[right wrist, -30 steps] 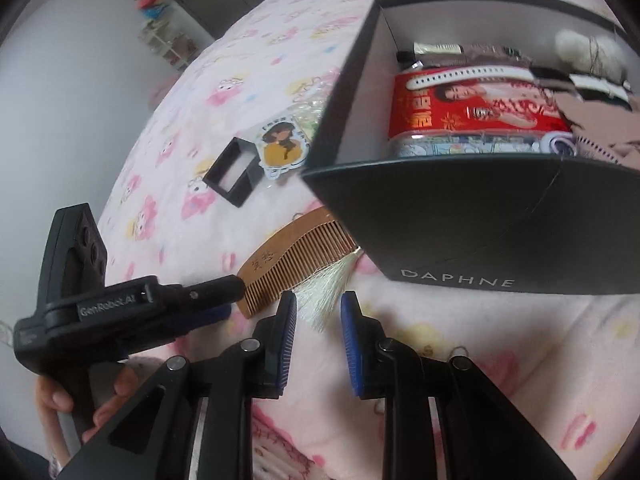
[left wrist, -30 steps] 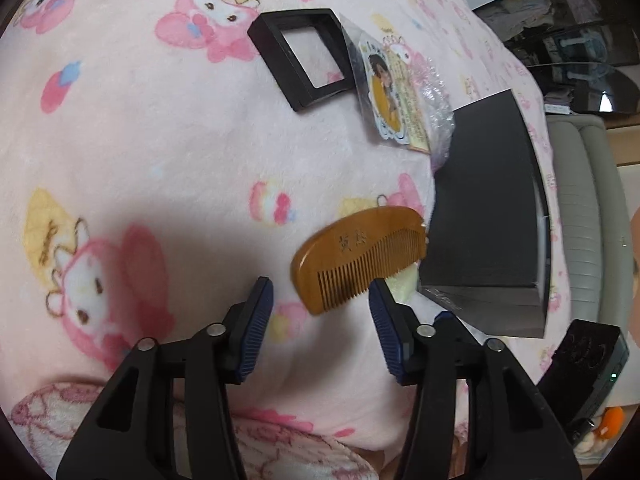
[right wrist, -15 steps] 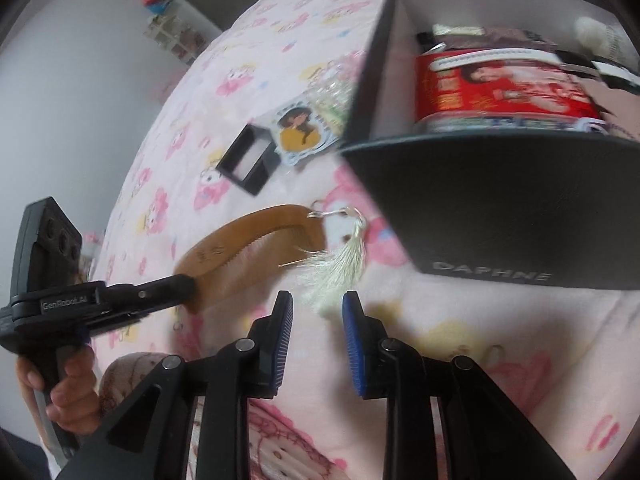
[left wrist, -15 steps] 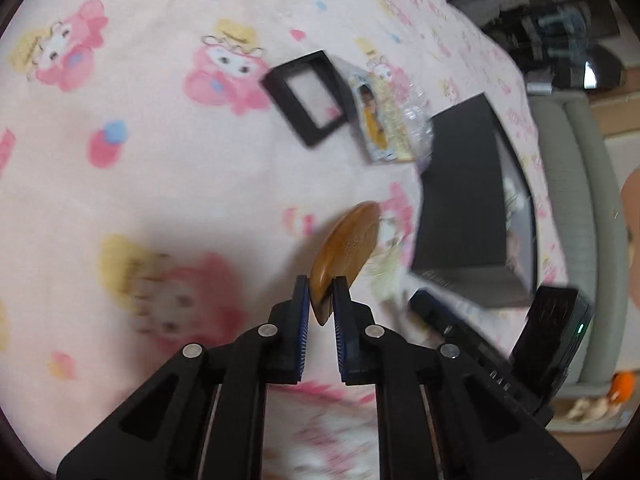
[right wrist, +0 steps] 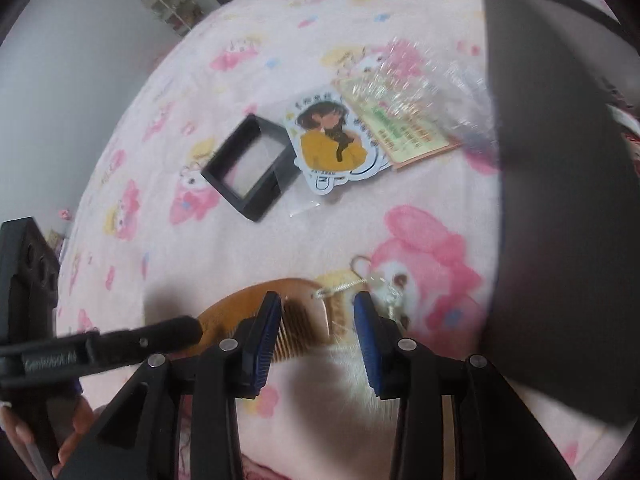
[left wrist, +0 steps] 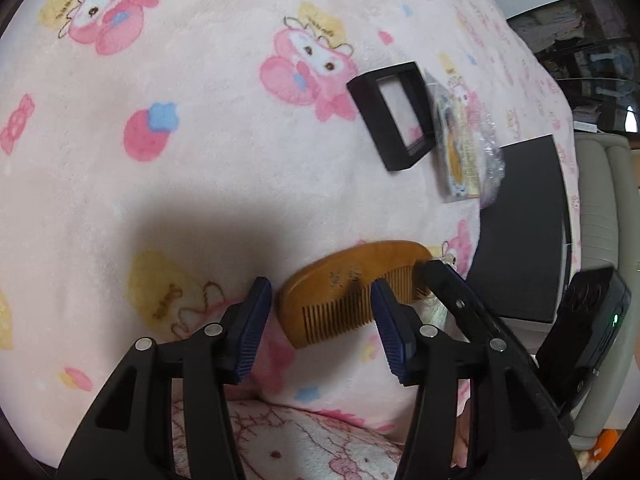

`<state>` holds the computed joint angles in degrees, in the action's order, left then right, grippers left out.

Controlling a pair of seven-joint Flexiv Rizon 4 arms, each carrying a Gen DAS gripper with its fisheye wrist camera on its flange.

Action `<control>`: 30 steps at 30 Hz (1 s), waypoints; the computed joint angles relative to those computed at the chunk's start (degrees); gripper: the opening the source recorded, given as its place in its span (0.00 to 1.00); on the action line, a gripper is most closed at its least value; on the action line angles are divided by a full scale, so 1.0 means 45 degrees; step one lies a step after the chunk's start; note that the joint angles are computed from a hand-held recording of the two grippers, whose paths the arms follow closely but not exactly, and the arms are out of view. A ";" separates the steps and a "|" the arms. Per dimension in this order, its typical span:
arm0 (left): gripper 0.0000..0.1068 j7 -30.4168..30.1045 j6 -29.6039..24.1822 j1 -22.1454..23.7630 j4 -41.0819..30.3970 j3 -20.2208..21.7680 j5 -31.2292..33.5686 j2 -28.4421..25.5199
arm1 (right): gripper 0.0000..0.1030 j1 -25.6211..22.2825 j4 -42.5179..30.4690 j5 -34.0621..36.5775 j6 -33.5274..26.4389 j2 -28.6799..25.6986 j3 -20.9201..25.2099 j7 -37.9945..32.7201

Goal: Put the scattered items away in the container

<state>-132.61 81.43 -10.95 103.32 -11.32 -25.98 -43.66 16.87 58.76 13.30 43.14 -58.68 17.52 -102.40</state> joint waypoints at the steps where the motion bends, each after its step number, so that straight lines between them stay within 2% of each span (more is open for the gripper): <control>1: 0.51 0.0534 0.0469 0.0710 0.0282 -0.0949 -0.0239 -0.0096 | 0.33 0.0015 -0.0132 0.0000 -0.0019 -0.0096 0.0107 -0.0229; 2: 0.52 0.0954 0.0910 0.1415 0.0601 -0.1874 -0.0505 -0.0200 | 0.33 -0.0088 -0.0515 0.0118 -0.0515 -0.0287 0.0382 -0.0470; 4: 0.52 0.1322 0.1607 0.2309 0.1116 -0.3037 -0.0790 -0.0308 | 0.34 -0.0052 -0.0802 0.0281 -0.0969 -0.0381 0.0380 -0.0434; 5: 0.53 0.1350 0.1793 0.2470 0.1302 -0.3264 -0.0787 -0.0251 | 0.33 -0.0061 -0.0690 0.0380 -0.0871 -0.0294 0.0361 -0.0543; 10: 0.50 0.1079 0.2229 0.1873 0.1335 -0.2890 -0.0376 0.0061 | 0.28 -0.0962 0.0089 0.1523 -0.1284 0.0469 0.0903 -0.1206; 13: 0.48 0.1276 0.2830 0.2244 0.1057 -0.3990 0.0062 -0.0381 | 0.27 -0.1650 0.0960 0.2525 -0.1584 0.1228 0.1299 -0.2034; 14: 0.47 0.1276 0.2719 0.2042 0.0802 -0.3911 0.0213 -0.0468 | 0.27 -0.1701 0.1511 0.2651 -0.1269 0.1628 0.1194 -0.2328; 16: 0.43 0.1017 0.1965 0.0861 0.0029 -0.2760 0.0255 -0.0446 | 0.26 -0.1709 0.2442 0.2756 -0.0518 0.2265 0.0916 -0.2680; 18: 0.43 0.0698 0.1546 0.0237 -0.0319 -0.2086 0.0121 -0.0427 | 0.26 -0.1836 0.3047 0.2825 -0.0045 0.2646 0.0740 -0.2838; 22: 0.44 -0.0732 0.0738 -0.1349 -0.0520 0.0121 0.0147 0.0022 | 0.26 -0.1827 0.3194 0.2584 0.0245 0.2655 0.0258 -0.2189; 27: 0.44 -0.0685 0.1475 -0.0823 -0.0419 -0.0367 0.0130 -0.0269 | 0.26 -0.2039 0.2575 0.2398 -0.0462 0.2112 0.0337 -0.1665; 28: 0.44 -0.0682 0.1448 -0.1001 -0.0703 -0.0010 0.0275 -0.0402 | 0.26 -0.2001 0.2493 0.2366 -0.0567 0.2018 0.0380 -0.1691; 30: 0.35 -0.0605 0.0911 -0.1311 -0.1399 0.0629 0.0568 -0.0701 | 0.26 -0.1835 0.2460 0.2288 -0.0502 0.1888 0.0384 -0.1702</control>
